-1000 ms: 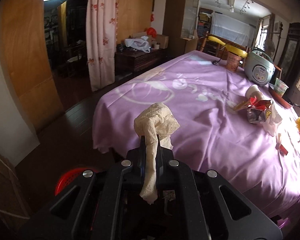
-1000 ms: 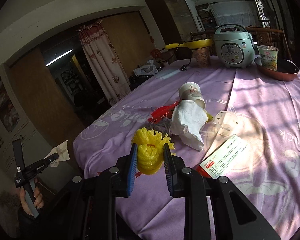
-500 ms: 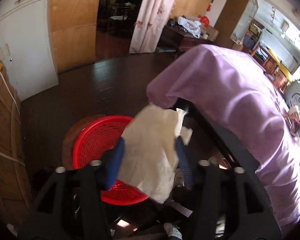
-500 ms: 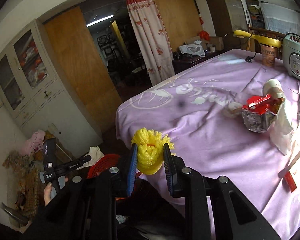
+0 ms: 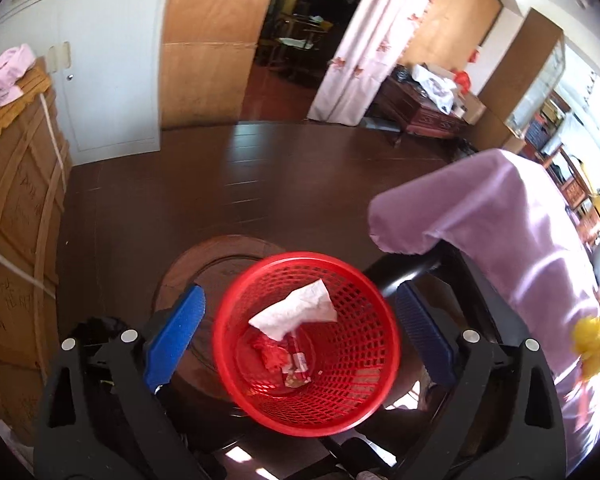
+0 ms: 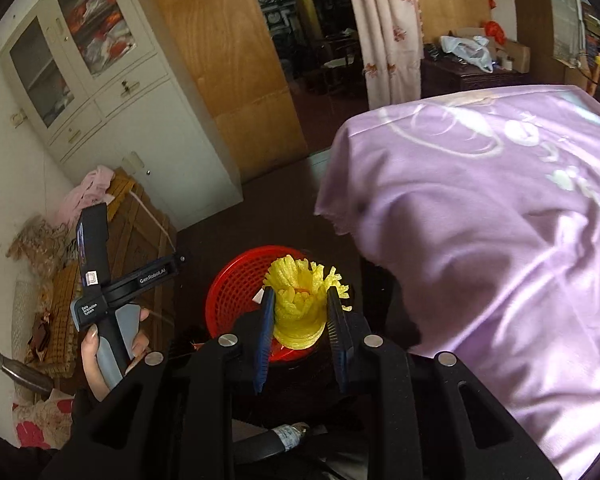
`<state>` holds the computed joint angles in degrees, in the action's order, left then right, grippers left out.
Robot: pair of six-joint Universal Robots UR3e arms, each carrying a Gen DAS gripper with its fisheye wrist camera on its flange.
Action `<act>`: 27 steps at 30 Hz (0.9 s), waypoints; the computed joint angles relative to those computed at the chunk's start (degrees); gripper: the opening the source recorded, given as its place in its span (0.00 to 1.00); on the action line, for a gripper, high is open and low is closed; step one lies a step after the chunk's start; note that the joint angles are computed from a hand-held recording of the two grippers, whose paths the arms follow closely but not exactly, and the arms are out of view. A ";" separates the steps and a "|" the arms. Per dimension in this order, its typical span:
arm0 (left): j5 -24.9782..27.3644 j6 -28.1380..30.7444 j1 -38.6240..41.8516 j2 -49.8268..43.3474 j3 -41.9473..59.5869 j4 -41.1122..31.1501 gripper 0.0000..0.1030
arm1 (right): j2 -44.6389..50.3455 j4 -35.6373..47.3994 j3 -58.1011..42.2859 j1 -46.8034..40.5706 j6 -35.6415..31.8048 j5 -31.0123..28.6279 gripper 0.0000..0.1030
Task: Collect trash
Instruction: 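Carry napkin and yellow yarn to the red wastebasket while both grippers release them, then move both empty grippers back over the table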
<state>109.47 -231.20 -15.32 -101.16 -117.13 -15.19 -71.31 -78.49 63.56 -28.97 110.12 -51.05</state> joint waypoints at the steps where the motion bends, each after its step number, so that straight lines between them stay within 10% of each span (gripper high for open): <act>1: 0.27 -0.25 0.25 0.23 0.08 -0.72 0.90 | 0.87 -0.89 -0.07 2.22 1.27 -0.83 0.25; 8: 0.33 0.01 2.11 3.20 -2.42 -1.07 0.90 | 1.69 -7.89 3.23 9.25 5.68 -0.41 0.47; 27: 6.61 0.56 -6.88 -3.85 14.41 -12.75 0.93 | -2.60 -5.32 4.28 -10.05 2.34 8.07 0.71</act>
<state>116.09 -230.64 -22.20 -105.01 -102.72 -27.94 -73.91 -83.81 67.84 -39.02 112.46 -42.98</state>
